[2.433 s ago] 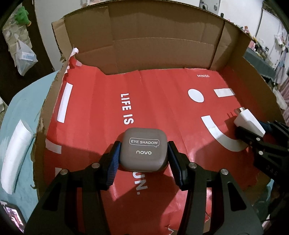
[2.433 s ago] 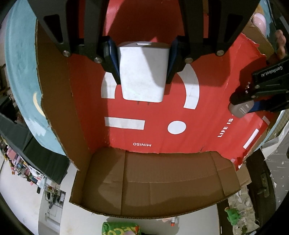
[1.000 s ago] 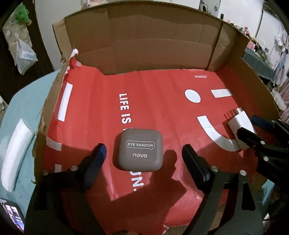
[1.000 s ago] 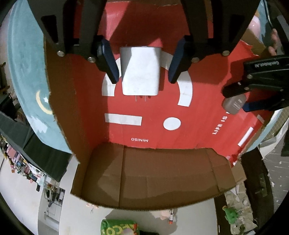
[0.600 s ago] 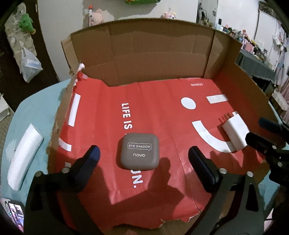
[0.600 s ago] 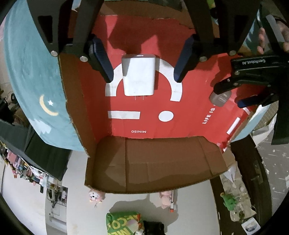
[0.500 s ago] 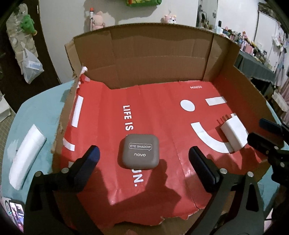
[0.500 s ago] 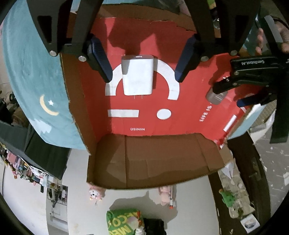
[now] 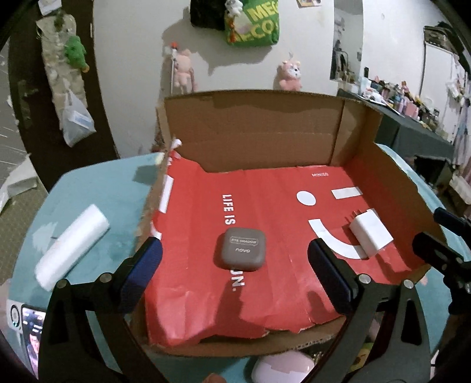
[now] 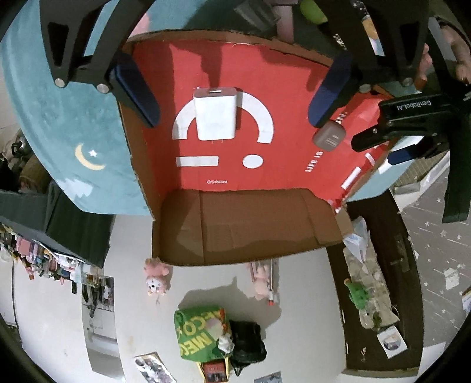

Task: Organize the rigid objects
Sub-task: 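Withdraw both open tools from the box back toward the remaining items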

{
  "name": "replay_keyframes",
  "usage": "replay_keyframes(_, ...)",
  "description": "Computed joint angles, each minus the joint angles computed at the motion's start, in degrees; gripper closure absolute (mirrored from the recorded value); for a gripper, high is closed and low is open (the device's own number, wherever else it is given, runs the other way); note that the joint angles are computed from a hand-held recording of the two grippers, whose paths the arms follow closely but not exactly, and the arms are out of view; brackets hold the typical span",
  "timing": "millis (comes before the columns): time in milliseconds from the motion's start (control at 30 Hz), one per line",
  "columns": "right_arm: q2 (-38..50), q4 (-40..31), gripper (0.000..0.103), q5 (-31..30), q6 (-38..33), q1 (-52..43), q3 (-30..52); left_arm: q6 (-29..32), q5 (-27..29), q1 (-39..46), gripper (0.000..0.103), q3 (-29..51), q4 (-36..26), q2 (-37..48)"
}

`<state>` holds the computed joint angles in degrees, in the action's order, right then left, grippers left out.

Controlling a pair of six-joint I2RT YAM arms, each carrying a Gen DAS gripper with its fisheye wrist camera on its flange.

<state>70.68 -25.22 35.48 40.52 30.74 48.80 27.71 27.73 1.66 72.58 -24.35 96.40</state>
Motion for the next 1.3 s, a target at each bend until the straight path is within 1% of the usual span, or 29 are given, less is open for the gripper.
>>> replay_keyframes(133,-1.3,0.7,0.000,2.4,1.6,2.5,-1.0,0.2,1.5,1.1,0.002,-2.7,0.6,-2.3)
replay_keyframes(267,-1.7,0.2,0.000,7.7,3.3,6.8,-1.7,0.2,1.6,2.1,0.002,-6.2,2.7,-5.1)
replay_keyframes(433,-1.1,-1.9,0.000,13.4,6.5,11.7,-1.5,0.8,2.5,3.6,0.002,-9.8,4.0,-8.3)
replay_keyframes(567,-0.7,-3.5,0.000,16.6,8.1,14.8,-1.4,1.6,2.8,4.8,0.002,-12.1,4.7,-10.4)
replay_keyframes(800,-0.9,-6.5,0.000,18.6,11.4,17.3,-1.4,3.9,6.0,7.1,0.002,-12.6,0.9,-11.7)
replay_keyframes(933,-1.1,-8.1,0.000,18.6,13.1,18.4,-1.6,4.4,6.0,8.0,0.002,-14.4,1.5,-13.4)
replay_keyframes(1300,-0.6,-13.9,0.000,19.4,20.0,22.6,-1.1,7.0,6.8,9.0,0.002,-15.5,-1.5,-14.6)
